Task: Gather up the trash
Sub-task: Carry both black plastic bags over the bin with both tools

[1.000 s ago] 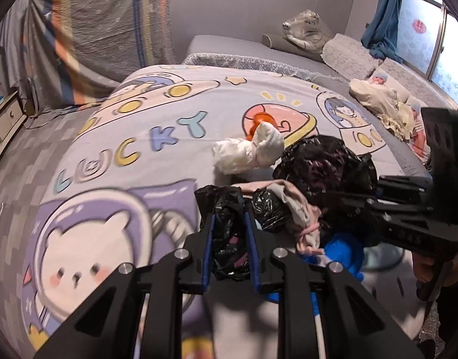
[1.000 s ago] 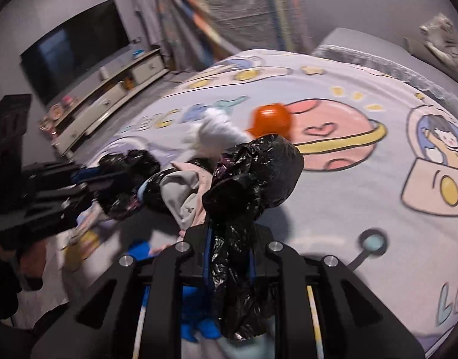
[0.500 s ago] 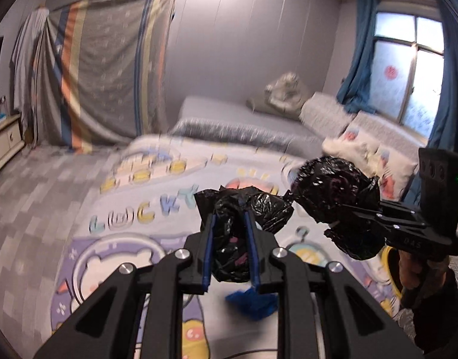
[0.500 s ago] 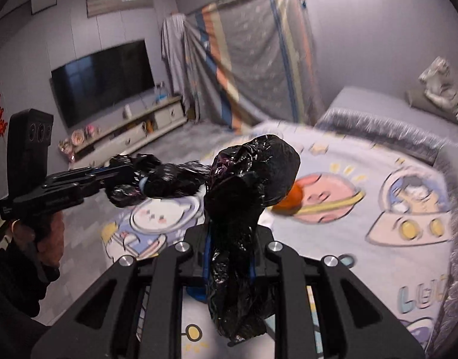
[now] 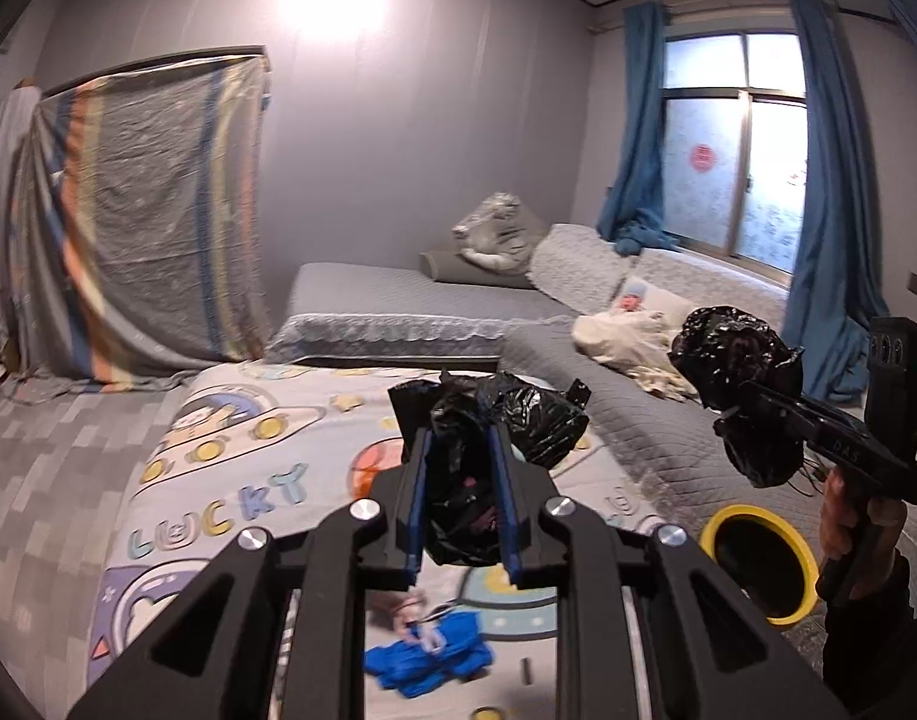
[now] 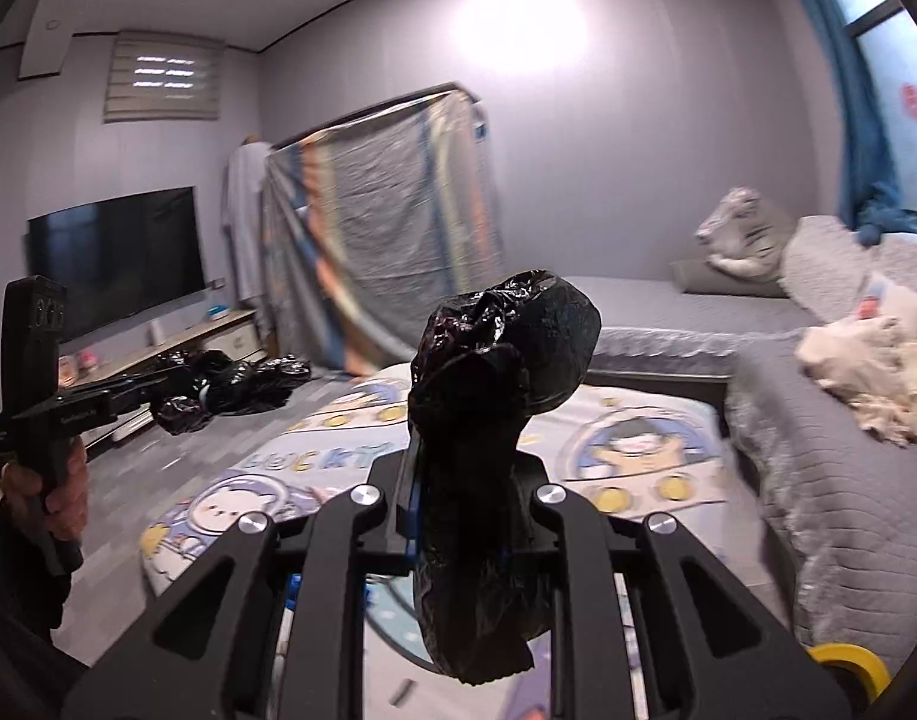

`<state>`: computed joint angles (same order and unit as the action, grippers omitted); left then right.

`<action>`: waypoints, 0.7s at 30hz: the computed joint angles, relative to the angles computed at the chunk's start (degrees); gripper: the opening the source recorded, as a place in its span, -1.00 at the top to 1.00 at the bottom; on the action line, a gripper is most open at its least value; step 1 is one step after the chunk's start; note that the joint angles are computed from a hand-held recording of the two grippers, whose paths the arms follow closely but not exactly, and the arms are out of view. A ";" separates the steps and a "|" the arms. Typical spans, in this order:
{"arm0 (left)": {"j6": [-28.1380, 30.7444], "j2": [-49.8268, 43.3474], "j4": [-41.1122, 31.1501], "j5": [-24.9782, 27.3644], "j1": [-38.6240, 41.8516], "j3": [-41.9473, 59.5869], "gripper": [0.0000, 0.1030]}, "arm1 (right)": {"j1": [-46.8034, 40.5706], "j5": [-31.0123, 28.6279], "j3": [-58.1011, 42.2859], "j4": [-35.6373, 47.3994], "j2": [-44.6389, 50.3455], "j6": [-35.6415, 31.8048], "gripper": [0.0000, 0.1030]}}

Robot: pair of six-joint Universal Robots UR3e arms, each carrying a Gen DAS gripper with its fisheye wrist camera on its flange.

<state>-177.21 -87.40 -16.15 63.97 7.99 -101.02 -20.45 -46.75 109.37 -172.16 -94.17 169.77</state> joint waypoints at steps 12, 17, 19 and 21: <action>-2.99 -20.55 0.01 3.26 -17.31 21.08 0.65 | -27.69 9.36 19.42 3.41 -20.88 -3.70 0.68; -2.73 -29.06 -1.23 7.98 -24.03 31.02 0.65 | -44.87 18.54 26.74 20.14 -36.42 -12.98 0.68; -1.68 -33.18 -3.94 8.99 -26.77 36.93 0.65 | -50.62 21.60 28.20 30.22 -42.42 -18.48 0.68; -0.60 -36.68 -6.98 9.69 -28.98 42.12 0.65 | -55.32 23.27 29.14 39.05 -47.16 -23.37 0.68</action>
